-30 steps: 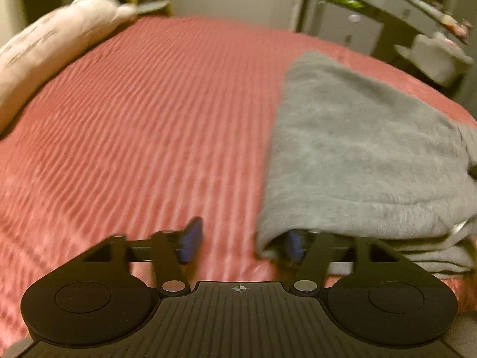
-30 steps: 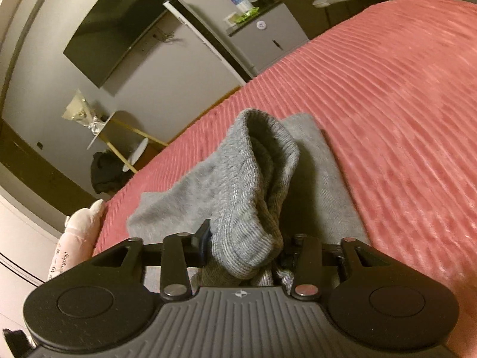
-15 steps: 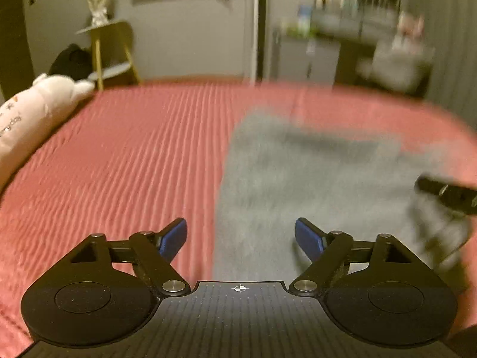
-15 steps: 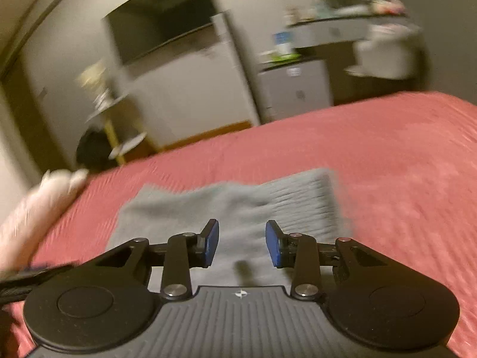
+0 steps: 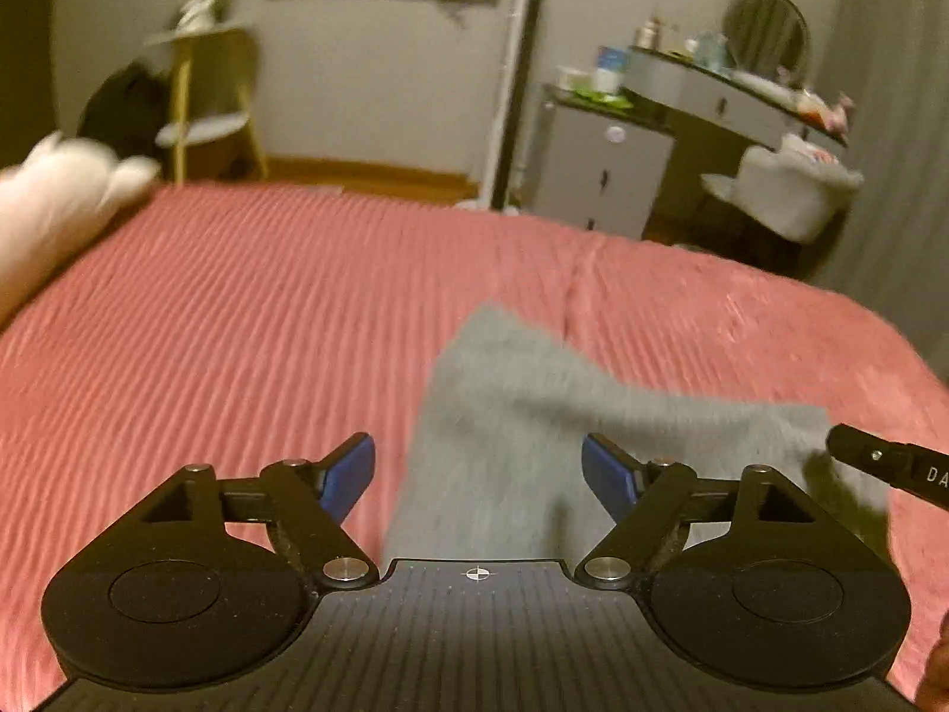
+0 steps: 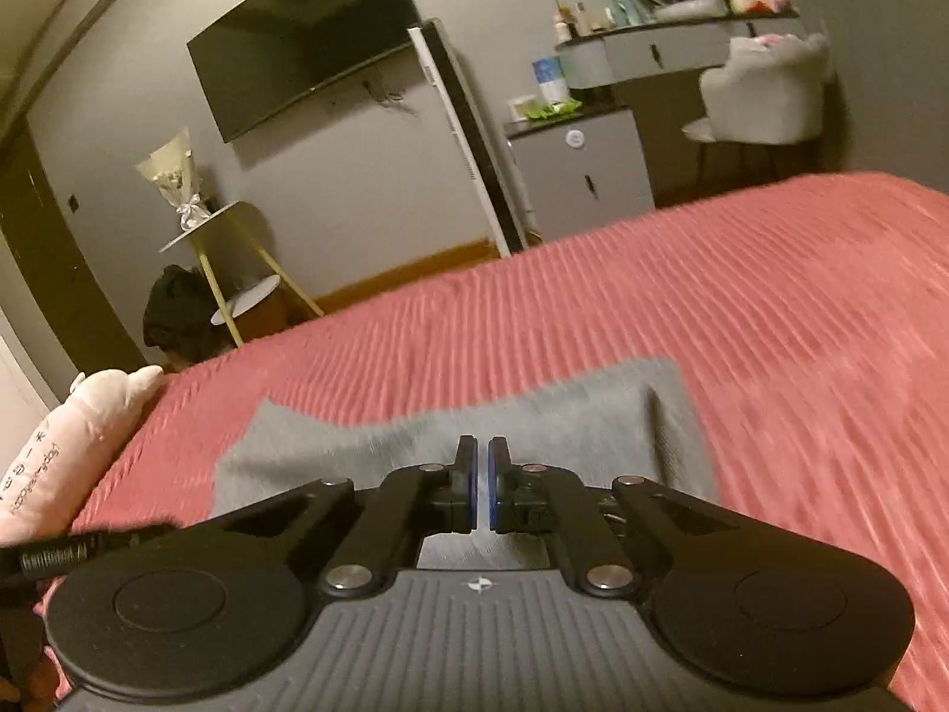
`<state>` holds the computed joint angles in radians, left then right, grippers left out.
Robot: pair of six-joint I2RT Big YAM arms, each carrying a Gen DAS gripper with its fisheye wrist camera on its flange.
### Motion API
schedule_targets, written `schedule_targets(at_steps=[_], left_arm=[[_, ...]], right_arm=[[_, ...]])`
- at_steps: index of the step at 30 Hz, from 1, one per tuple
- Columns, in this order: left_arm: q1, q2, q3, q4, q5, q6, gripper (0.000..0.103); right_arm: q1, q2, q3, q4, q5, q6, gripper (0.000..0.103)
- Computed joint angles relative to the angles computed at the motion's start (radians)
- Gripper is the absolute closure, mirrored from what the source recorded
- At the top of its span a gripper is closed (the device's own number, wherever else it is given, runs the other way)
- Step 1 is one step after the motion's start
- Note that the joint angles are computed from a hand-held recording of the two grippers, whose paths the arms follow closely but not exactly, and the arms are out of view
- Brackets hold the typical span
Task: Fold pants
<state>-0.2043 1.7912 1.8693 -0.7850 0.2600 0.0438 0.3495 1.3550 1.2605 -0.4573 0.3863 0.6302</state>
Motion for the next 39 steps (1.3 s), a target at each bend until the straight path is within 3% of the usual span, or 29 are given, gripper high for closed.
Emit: schedule_targets(at_steps=[1,3,5,6,9,13,17,19,21,23,24,25,26,28,31,33,35,37,39], left_arm=[[-0.016,0.036,0.043,-0.016,-0.025,0.016,0.021],[-0.04,0.136,0.169,-0.115,-0.071,0.052,0.02],[-0.05,0.24,0.304,-0.245,-0.111,0.066,0.012],[-0.056,0.275,0.343,-0.264,-0.144,0.05,0.0],[-0.067,0.328,0.417,-0.283,-0.168,0.048,0.0],[-0.072,0.356,0.473,-0.32,-0.166,0.028,0.0],[-0.044,0.193,0.239,-0.194,-0.098,0.047,0.005],[-0.022,0.089,0.081,-0.155,-0.023,0.05,0.005],[-0.007,0.019,-0.034,-0.148,0.034,0.051,0.005],[-0.004,-0.013,-0.104,-0.18,0.015,0.099,0.004],[0.003,-0.032,-0.149,-0.171,0.016,0.102,0.003],[0.01,-0.043,-0.167,-0.17,0.028,0.094,0.003],[0.014,-0.05,-0.167,-0.187,0.031,0.101,0.003],[0.014,-0.052,-0.149,-0.219,0.02,0.127,0.003],[0.019,-0.05,-0.144,-0.247,0.025,0.087,0.003],[0.026,-0.057,-0.149,-0.252,0.042,0.056,0.003],[0.033,-0.095,-0.2,-0.219,0.059,0.045,0.003],[0.03,-0.105,-0.218,-0.193,0.053,0.038,0.003],[0.034,-0.115,-0.228,-0.197,0.053,0.025,0.003]], right_arm=[[-0.008,0.025,0.026,-0.009,-0.001,-0.002,0.1],[-0.023,0.071,0.073,-0.034,-0.035,-0.005,0.099],[-0.043,0.146,0.146,-0.154,-0.066,-0.012,0.103],[-0.052,0.172,0.147,-0.158,-0.091,-0.02,0.103],[-0.057,0.152,0.05,-0.012,-0.085,-0.099,0.103],[-0.061,0.17,0.09,-0.056,-0.083,-0.076,0.103],[-0.08,0.116,0.051,-0.035,-0.16,0.02,0.102],[-0.066,0.049,-0.003,-0.016,-0.175,0.07,0.09],[-0.05,-0.018,-0.067,0.012,-0.233,0.094,0.079],[-0.035,-0.063,-0.116,0.032,-0.302,0.109,0.066],[-0.024,-0.08,-0.139,0.032,-0.312,0.105,0.066],[-0.016,-0.085,-0.14,-0.018,-0.309,0.093,0.075],[-0.011,-0.092,-0.145,-0.055,-0.3,0.091,0.09],[-0.019,-0.126,-0.175,-0.081,-0.293,0.169,0.103],[-0.037,-0.183,-0.22,-0.056,-0.303,0.321,0.103],[-0.017,-0.201,-0.217,-0.069,-0.25,0.357,0.1],[0.009,-0.221,-0.217,-0.085,-0.199,0.374,0.087],[0.013,-0.233,-0.231,-0.062,-0.22,0.398,0.07],[0.0,-0.241,-0.237,-0.059,-0.247,0.428,0.067]])
